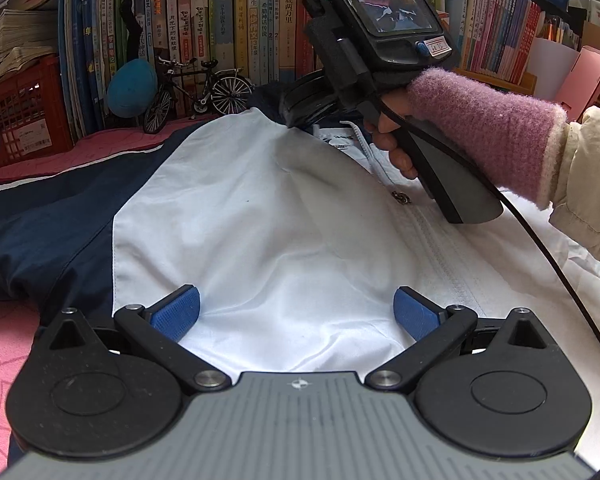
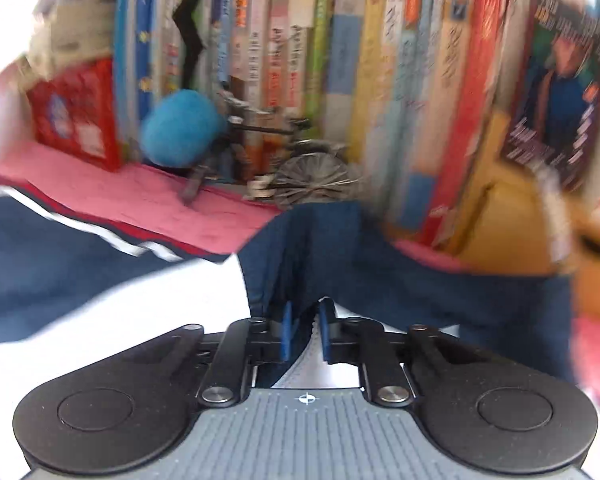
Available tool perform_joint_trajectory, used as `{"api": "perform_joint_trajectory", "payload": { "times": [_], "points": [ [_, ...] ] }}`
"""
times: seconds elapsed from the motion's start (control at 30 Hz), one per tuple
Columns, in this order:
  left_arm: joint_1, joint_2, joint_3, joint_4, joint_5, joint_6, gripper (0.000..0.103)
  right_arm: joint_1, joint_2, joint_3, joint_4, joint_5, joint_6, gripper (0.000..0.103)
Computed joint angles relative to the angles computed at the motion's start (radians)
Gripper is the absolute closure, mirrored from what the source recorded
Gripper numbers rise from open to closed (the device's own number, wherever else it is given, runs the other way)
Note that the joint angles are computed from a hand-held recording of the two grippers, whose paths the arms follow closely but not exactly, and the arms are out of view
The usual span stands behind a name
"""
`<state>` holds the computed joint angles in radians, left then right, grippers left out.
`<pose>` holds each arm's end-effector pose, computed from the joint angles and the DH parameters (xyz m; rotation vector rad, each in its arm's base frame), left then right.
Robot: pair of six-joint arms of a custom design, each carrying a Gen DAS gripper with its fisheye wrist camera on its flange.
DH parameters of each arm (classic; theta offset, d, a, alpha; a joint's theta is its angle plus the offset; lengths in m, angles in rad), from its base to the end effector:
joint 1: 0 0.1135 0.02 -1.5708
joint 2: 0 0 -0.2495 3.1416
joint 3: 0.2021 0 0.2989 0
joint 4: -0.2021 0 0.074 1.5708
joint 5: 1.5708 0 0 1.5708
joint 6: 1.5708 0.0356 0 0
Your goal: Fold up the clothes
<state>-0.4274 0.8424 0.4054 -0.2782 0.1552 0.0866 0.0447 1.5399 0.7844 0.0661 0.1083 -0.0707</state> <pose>0.2043 -0.0991 0.1585 0.6633 2.2032 -0.3540 0.3508 0.0118 0.1362 -0.0726 2.2578 -0.1362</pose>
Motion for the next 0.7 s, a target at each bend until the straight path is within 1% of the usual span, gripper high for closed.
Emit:
{"api": "perform_joint_trajectory", "payload": {
  "times": [0.07,0.13,0.2,0.23,0.27,0.3,0.33,0.37,0.4,0.43,0.5,0.53,0.57,0.6,0.63,0.67,0.7],
  "points": [
    [0.004,0.003,0.001,0.002,0.005,-0.001,0.000,-0.006,0.007,0.011,-0.006,0.089,-0.003,0.099],
    [0.004,0.004,0.003,0.001,0.005,-0.001,0.000,-0.052,0.007,0.022,-0.020,0.076,0.032,0.100],
    [0.004,0.003,0.003,0.000,0.007,-0.001,0.000,-0.139,0.005,0.025,-0.026,-0.119,0.132,0.097],
    [0.005,0.002,0.003,0.000,0.007,-0.001,0.000,-0.183,0.008,0.029,-0.026,-0.221,0.184,0.092],
    [0.005,0.002,0.003,-0.001,0.008,-0.001,0.000,-0.227,0.015,0.035,-0.023,-0.322,0.236,0.090],
    [0.006,0.000,0.004,-0.003,0.008,-0.001,0.000,-0.270,0.025,0.044,-0.019,-0.423,0.291,0.083],
    [0.006,-0.001,0.005,-0.005,0.009,-0.001,0.000,-0.297,0.052,0.060,-0.017,-0.498,0.340,0.070],
    [0.006,-0.004,0.005,-0.008,0.009,-0.001,0.000,-0.298,0.059,0.066,-0.022,-0.487,0.348,0.062],
    [0.006,-0.005,0.005,-0.010,0.009,-0.002,0.000,-0.296,0.064,0.070,-0.027,-0.467,0.353,0.053],
    [0.005,-0.007,0.005,-0.011,0.009,-0.003,0.000,-0.295,0.069,0.075,-0.032,-0.448,0.358,0.053],
    [0.006,-0.006,0.007,-0.012,0.011,-0.004,0.000,-0.247,0.050,0.059,-0.047,-0.303,0.239,0.052],
    [0.006,-0.007,0.008,-0.014,0.011,-0.004,0.000,-0.224,0.046,0.051,-0.047,-0.255,0.173,0.051],
    [0.006,-0.007,0.008,-0.015,0.010,-0.004,0.000,-0.203,0.047,0.041,-0.037,-0.223,0.113,0.049],
    [0.006,-0.008,0.009,-0.016,0.010,-0.003,0.000,-0.182,0.050,0.033,-0.026,-0.194,0.052,0.041],
    [0.006,-0.008,0.009,-0.017,0.010,-0.003,0.000,-0.163,0.057,0.032,-0.018,-0.177,0.010,0.034],
    [0.006,-0.009,0.009,-0.017,0.010,-0.003,0.000,-0.153,0.067,0.034,-0.003,-0.184,-0.012,0.034],
    [0.007,-0.009,0.009,-0.018,0.010,-0.002,0.000,-0.158,0.081,0.049,-0.011,-0.222,-0.012,0.033]
  ]
}}
